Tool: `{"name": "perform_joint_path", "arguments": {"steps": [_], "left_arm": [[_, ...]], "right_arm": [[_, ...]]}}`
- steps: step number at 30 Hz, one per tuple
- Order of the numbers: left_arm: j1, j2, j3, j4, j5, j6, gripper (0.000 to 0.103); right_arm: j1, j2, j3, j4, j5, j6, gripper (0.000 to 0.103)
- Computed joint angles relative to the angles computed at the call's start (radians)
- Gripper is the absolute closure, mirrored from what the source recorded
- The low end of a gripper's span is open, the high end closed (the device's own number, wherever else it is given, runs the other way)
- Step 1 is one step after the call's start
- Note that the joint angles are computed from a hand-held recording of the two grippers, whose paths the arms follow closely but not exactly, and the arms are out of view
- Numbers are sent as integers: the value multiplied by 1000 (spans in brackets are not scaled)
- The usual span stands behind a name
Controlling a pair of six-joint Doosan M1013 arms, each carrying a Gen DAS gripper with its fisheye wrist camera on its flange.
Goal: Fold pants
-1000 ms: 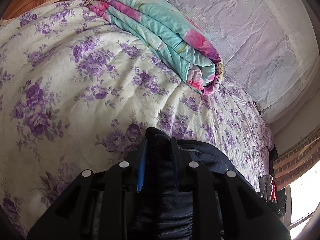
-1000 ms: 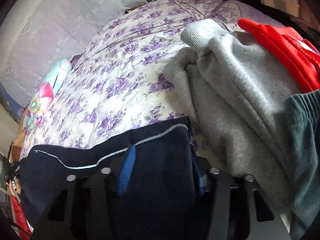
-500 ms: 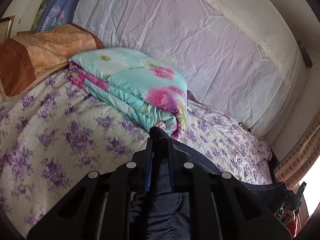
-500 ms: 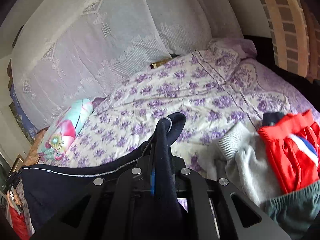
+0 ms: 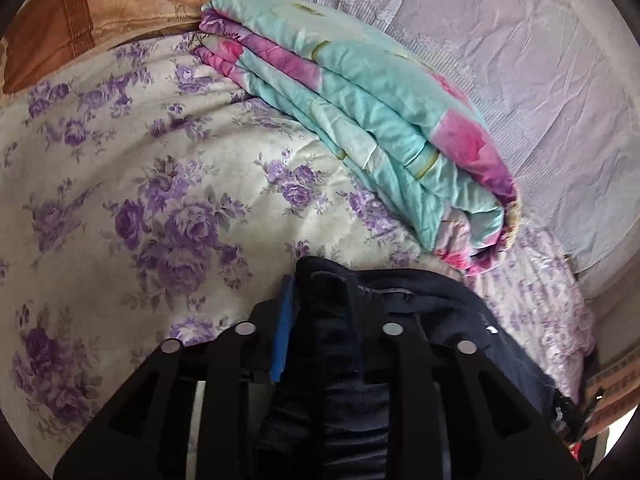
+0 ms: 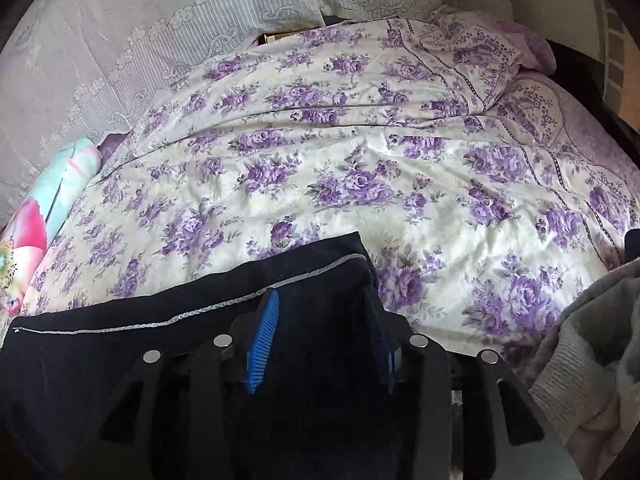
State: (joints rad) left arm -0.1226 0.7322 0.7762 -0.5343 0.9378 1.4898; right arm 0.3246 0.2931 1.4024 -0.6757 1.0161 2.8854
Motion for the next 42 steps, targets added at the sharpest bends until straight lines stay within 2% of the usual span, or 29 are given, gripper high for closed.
{"name": "perform_joint_path", "arguments": {"steps": [1,4,5,6,7,8,10,12,13,15,19,21,23,25,27,28,30,33,34,36,37,38,40,42], "left_arm": [[11,-12,23,-51,-12,25,66],[39,-57,97,-142,-30,97,65],[46,-73,122,-170,-16,125,65],[52,-92,150,-199,-2,167,65],[53,-112,181,-213,13,212,64],[48,-130,203,-205,26,237,60],[32,-164,254,-156,47,291,52],[13,-203,322,-87,25,323,49],[2,-221,351,-29,1,312,45],[2,-236,375,-14,-3,313,44],[40,-275,430,-94,29,325,44],[60,-301,470,-133,54,343,44],[74,-328,510,-167,67,362,39],[82,-348,537,-200,88,376,34],[77,-356,550,-219,101,380,30],[74,-356,551,-220,103,380,27],[55,-360,557,-191,78,366,23],[32,-360,562,-161,29,331,22],[28,-359,562,-162,17,318,24],[22,-355,558,-153,3,263,44],[22,-353,556,-148,2,242,60],[30,-349,559,-189,9,253,69],[48,-348,569,-270,21,278,77],[65,-365,590,-316,4,299,78]], "right_arm": [[1,-20,21,-3,-27,24,59],[22,-92,86,-32,-111,166,58],[31,-116,111,-32,-152,193,53],[39,-131,126,-18,-183,189,39],[44,-139,135,21,-201,151,33],[41,-134,128,109,-191,66,23],[47,-89,100,203,-82,-69,21],[77,-66,84,121,-28,-133,16],[82,-56,69,122,2,-154,16],[103,-43,38,99,80,-106,16],[151,-112,100,115,-49,-35,14],[188,-140,133,65,-58,12,4],[210,-167,178,23,-74,83,4],[213,-193,231,9,-108,182,4],[190,-227,294,12,-219,281,4],[192,-238,306,-21,-239,332,4],[194,-240,314,-52,-247,379,4],[199,-222,291,-31,-203,322,4],[201,-220,288,-28,-196,322,4],[201,-229,305,-53,-222,348,4],[202,-233,310,-60,-232,364,4],[202,-237,316,-72,-240,378,4],[215,-243,321,-112,-226,421,4],[235,-261,326,-133,-216,453,4]]}}
